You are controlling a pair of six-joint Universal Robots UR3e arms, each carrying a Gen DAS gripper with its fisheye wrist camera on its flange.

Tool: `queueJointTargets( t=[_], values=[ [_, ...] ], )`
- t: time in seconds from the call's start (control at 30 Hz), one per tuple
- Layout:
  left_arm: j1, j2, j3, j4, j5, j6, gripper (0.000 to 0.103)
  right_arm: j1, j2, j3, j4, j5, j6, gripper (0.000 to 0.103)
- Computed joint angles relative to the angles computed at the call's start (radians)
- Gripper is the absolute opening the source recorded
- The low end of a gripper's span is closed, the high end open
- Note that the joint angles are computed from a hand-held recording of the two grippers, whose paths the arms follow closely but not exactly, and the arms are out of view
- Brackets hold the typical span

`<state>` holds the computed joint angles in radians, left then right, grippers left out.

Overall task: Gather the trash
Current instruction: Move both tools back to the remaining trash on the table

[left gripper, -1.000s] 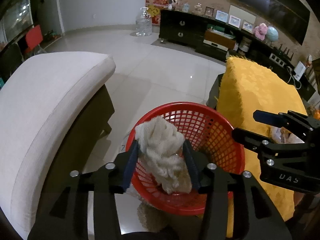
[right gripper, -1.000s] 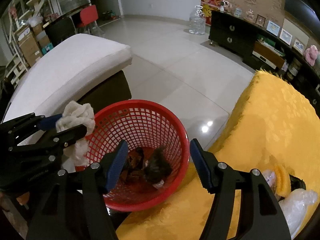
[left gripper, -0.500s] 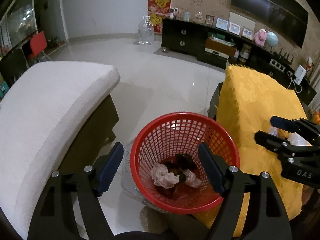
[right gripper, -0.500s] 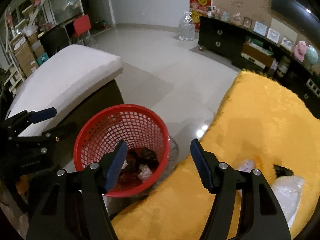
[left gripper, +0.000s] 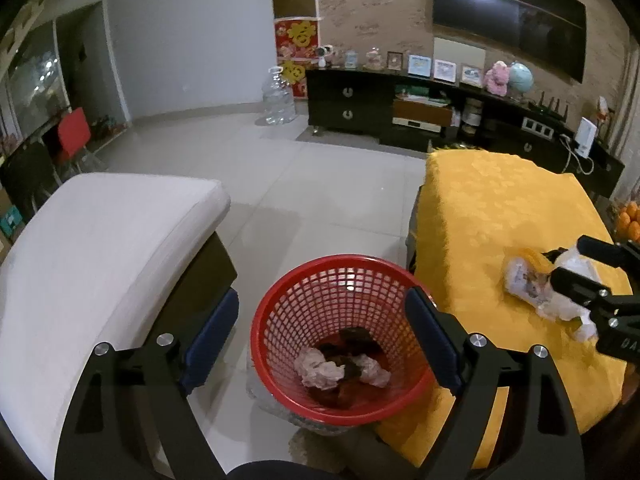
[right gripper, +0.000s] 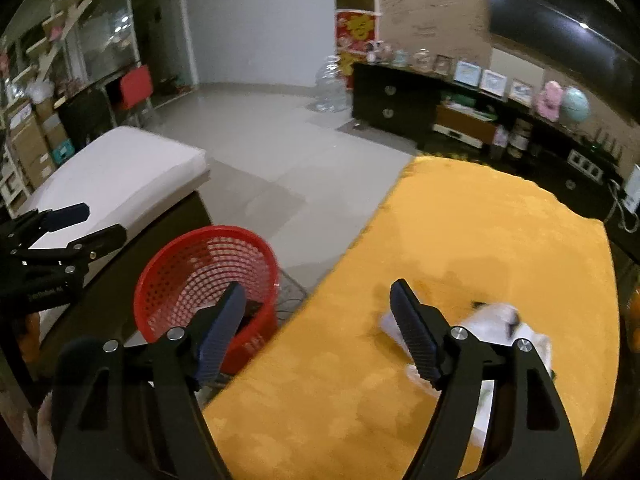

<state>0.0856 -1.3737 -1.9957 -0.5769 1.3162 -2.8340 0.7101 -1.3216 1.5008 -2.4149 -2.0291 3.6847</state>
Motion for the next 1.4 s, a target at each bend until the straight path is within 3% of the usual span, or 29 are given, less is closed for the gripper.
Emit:
queueJointTargets(
  t=[0.37,0.87,1.13,1.4],
  values=[
    [-0.139,-0.007,0.027,0.0,0.048,-0.022,0.084,0.009,-0.3,0.329,0.047,-0.124,0.166,0.074],
    [-0.445,-0.191,0.142,0.019,0.148,-0.099,0.084,0.042,-0.734,0.666,0.362,-0.258,0.518,0.074],
    [-0.612,-0.364,0.289,-0.011,0.174,-0.144,0.084,0.014,-0.881,0.756,0.421,-0.254,0.551,0.074],
    [-0.715,-0.563,0.517,-0.073,0.165,-0.16,0.084,-0.069,-0.999,0.867,0.377,-0.2,0.497,0.074]
  ],
)
